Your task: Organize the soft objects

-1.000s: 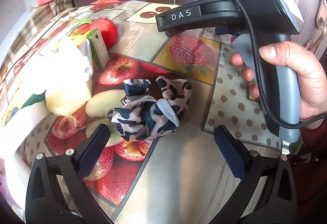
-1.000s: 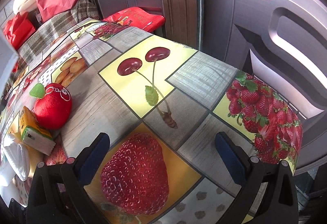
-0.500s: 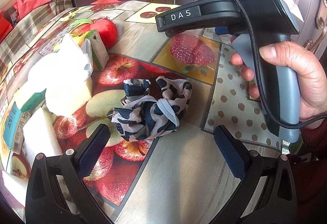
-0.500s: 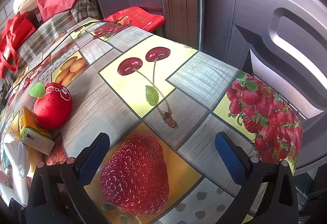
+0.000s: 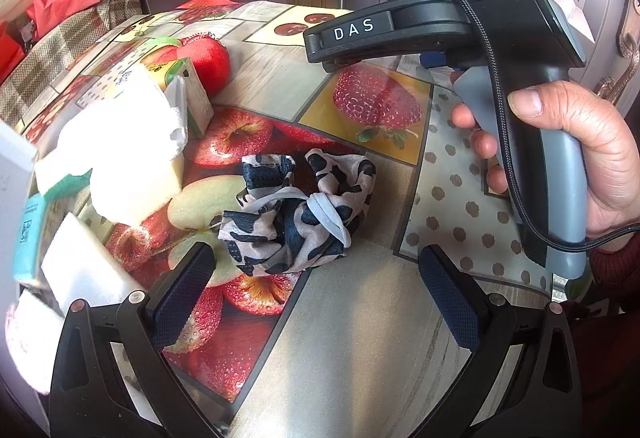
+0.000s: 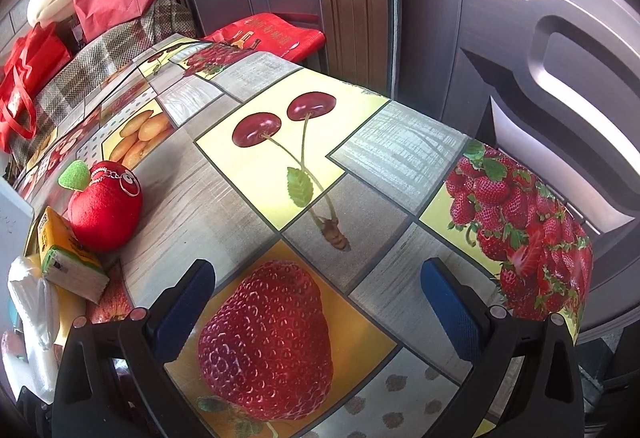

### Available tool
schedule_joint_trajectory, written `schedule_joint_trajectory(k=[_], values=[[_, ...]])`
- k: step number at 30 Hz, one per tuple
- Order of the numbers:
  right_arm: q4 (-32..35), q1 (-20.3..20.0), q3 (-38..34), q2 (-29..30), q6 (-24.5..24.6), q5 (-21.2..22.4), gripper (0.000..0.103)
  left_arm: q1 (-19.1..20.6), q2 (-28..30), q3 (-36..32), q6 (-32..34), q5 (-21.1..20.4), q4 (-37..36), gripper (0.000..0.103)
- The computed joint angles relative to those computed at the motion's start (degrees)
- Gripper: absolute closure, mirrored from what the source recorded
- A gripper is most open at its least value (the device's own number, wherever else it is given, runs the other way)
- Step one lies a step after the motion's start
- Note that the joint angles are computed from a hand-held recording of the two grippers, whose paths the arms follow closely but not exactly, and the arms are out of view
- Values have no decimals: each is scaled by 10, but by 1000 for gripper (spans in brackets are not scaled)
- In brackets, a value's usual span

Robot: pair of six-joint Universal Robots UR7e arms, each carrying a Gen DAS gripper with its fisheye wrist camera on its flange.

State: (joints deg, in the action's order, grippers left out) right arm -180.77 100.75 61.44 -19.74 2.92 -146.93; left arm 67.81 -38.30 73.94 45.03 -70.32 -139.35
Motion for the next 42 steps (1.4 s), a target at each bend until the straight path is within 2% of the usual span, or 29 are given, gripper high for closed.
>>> schedule_joint_trajectory(k=[10,42], values=[[3,0,-1,0,1,-2,0,-1,-1,7,19,-10,4,0],[4,0,-4,1,-7,6,0,-3,-4,13,16,-11,4,0]])
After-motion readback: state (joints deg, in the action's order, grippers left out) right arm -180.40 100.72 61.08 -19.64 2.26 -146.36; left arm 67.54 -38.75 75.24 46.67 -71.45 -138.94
